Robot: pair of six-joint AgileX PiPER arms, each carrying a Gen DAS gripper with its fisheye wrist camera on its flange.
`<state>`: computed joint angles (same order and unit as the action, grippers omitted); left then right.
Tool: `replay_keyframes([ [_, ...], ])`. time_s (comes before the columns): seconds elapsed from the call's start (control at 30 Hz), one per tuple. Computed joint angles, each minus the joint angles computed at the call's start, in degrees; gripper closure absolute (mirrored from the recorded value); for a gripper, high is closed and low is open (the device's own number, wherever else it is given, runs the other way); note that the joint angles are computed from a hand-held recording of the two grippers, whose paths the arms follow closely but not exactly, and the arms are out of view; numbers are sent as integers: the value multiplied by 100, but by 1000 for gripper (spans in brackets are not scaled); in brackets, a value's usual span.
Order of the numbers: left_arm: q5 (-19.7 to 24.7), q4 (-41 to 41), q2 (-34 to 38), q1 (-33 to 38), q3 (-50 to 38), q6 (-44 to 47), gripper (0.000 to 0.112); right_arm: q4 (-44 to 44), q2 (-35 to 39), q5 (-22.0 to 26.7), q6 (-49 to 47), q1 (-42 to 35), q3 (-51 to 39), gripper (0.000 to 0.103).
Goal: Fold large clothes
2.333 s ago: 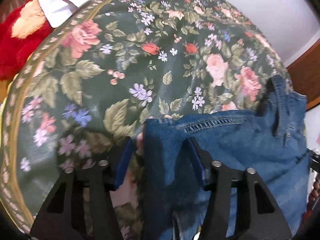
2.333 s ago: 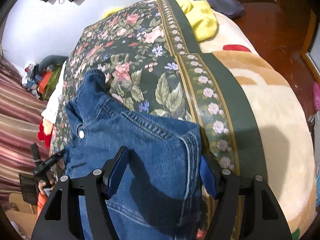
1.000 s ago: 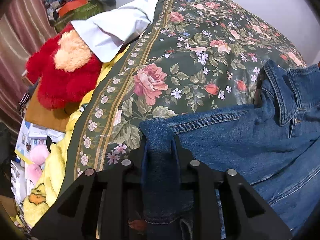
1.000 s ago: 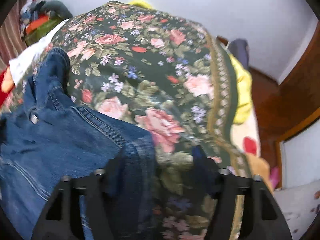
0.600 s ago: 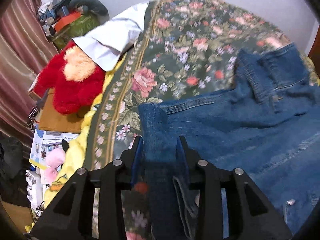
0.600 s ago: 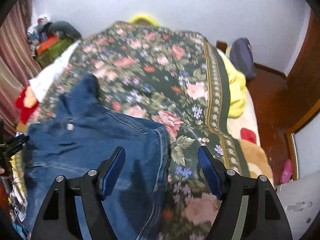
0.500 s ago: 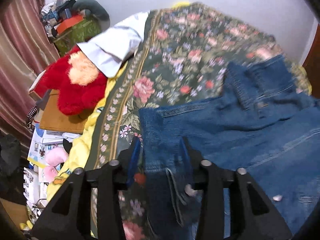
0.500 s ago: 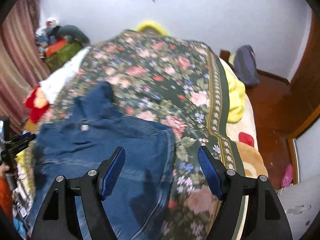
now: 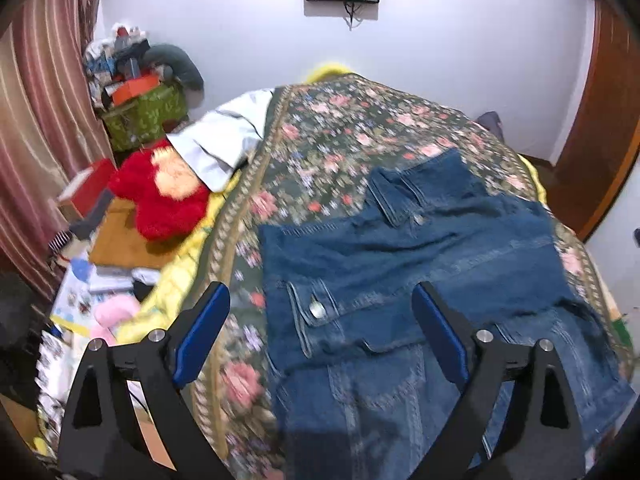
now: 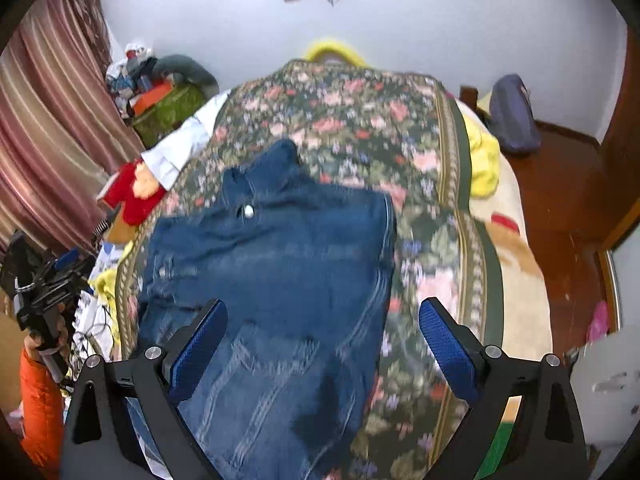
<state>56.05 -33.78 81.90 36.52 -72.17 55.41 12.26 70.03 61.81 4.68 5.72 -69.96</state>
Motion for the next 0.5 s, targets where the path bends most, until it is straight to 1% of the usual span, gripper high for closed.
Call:
replay_keyframes([
  [0.07,14,-92,-107,164,280,210,19,183,-70,-9,-27,7,302,7],
  [0.13,-108,-129,-222,327,630,380,20,282,-113,-46,-23,44,599,7],
  [0.27,-494,-99,-230,620,1233,812,20,151,-182,-227,158,401,1285,7],
  [0.33,-734,90,-187,661,1496,920,20,67,-228,-368,391,598,1589,7],
  [0.4,-971,306,-42,695,1733,907,20,237,-247,-472,386,625,1836,7],
  [0.5,-1020,522,319,861,1843,853,20,491,-357,-617,394,665,2241,7],
])
